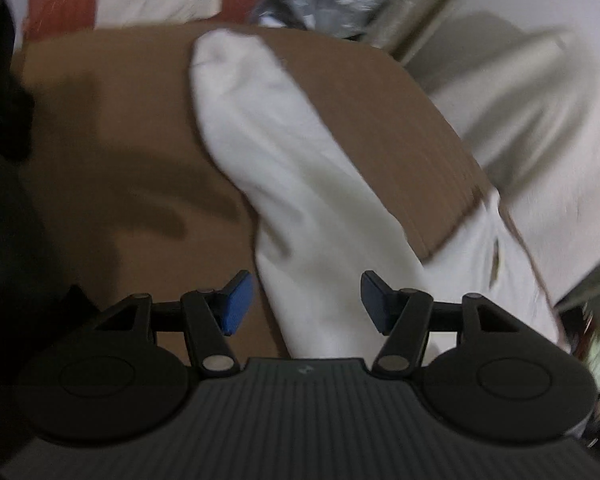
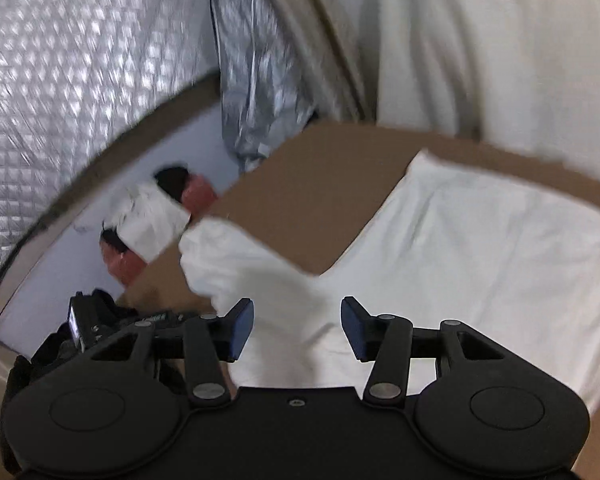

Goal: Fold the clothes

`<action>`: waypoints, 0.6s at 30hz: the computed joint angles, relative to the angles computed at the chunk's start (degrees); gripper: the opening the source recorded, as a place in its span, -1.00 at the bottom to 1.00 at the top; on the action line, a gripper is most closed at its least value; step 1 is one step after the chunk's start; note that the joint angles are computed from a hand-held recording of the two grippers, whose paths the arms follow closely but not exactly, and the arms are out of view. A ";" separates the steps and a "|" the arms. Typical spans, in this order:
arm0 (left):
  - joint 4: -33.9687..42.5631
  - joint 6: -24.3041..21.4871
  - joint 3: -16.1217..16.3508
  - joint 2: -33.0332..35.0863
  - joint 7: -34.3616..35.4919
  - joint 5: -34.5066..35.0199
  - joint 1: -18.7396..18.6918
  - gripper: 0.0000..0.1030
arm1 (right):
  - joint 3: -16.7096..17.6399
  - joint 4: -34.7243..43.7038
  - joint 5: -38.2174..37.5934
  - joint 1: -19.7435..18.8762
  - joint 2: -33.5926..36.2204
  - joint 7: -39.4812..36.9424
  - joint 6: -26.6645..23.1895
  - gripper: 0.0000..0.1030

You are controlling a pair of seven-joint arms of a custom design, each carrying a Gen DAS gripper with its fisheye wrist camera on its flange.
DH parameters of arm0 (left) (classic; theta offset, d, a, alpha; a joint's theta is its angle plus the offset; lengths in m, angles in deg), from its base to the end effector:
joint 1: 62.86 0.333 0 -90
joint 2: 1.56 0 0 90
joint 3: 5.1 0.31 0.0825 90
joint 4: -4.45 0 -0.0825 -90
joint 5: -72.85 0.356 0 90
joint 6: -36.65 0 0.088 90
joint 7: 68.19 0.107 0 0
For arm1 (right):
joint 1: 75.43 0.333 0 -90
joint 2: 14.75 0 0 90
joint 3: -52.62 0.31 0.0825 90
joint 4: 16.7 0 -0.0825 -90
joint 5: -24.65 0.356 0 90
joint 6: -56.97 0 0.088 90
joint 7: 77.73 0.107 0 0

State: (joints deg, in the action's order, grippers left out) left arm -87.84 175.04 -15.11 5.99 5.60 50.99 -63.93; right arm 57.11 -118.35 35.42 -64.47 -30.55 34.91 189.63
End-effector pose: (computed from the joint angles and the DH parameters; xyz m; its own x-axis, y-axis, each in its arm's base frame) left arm 0.6118 -0.1141 0.6227 0.1179 -0.8395 0.5305 -0.8125 -0.3886 -0.4344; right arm 0.4623 0.1393 0.7525 -0.0142 -0.9030 -0.4295 -0.7427 0.2971 -0.6001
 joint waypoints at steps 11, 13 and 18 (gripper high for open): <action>-1.32 7.84 0.19 6.07 1.14 1.11 2.33 0.20 | -2.16 3.26 19.06 2.27 18.92 -26.39 -4.36 0.05; 1.44 8.63 -1.27 9.54 -2.23 -4.71 4.03 0.24 | -1.66 0.31 16.56 2.65 18.88 -28.18 -1.07 0.05; 6.45 14.94 -8.47 17.55 -4.45 -25.68 8.64 0.40 | -1.62 4.55 11.43 2.66 25.41 -24.71 -8.37 0.10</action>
State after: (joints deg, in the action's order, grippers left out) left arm -81.39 189.98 -23.58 23.54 1.15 25.31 -55.29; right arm 55.49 -113.80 46.85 -61.81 -5.14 10.19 181.26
